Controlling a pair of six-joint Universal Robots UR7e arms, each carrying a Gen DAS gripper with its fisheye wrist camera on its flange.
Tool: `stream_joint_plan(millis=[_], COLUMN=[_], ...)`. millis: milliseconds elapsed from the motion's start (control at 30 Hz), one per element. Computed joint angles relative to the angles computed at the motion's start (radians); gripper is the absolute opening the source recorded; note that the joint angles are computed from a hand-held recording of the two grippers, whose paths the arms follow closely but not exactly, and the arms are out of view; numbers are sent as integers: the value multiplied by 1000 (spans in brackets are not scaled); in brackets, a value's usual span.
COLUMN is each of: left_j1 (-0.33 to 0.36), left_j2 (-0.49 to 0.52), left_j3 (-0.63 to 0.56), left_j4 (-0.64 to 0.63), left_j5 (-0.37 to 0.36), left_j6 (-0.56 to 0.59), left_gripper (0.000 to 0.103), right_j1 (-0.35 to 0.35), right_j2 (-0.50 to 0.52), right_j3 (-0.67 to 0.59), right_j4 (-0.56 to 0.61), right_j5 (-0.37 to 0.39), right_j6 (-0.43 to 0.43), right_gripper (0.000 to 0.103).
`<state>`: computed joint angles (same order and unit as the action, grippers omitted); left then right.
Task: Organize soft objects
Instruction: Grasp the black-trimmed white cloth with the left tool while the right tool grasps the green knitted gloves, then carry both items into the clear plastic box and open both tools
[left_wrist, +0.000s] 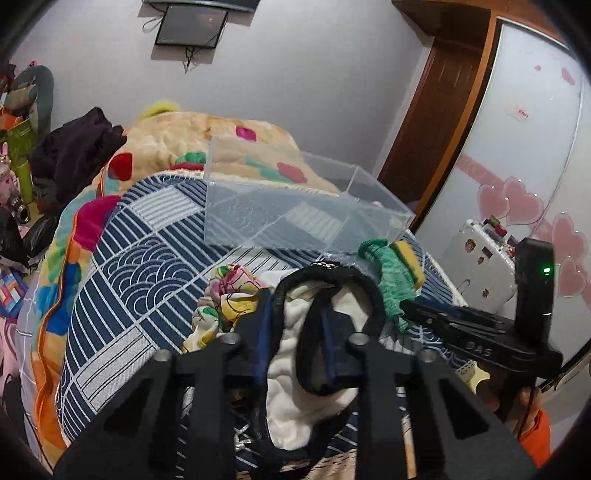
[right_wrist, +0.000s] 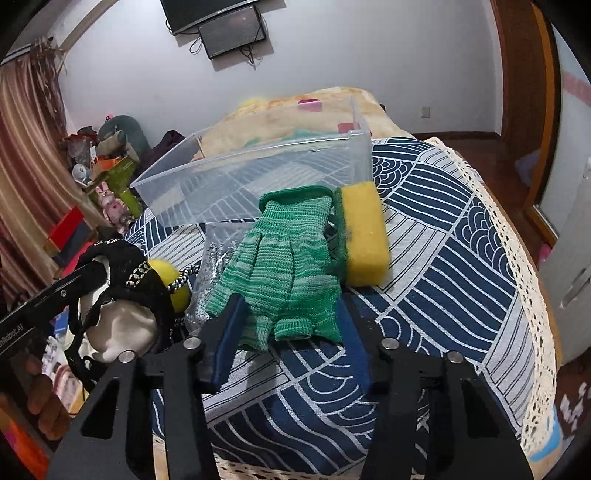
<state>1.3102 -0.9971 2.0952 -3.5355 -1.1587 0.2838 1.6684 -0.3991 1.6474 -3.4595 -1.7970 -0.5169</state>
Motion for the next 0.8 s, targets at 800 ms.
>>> stream_joint_plan(millis=[800], left_j1=[-78], left_j2=[-19], left_j3=[-24], left_j4=[-150], left_j5=[15], left_j6=[160], left_gripper=[16], right_j1=[6], right_j2=[10], right_j3=[-26], right_j4=[-17], right_j5=[-11], right_j6=[47], right_gripper=[48])
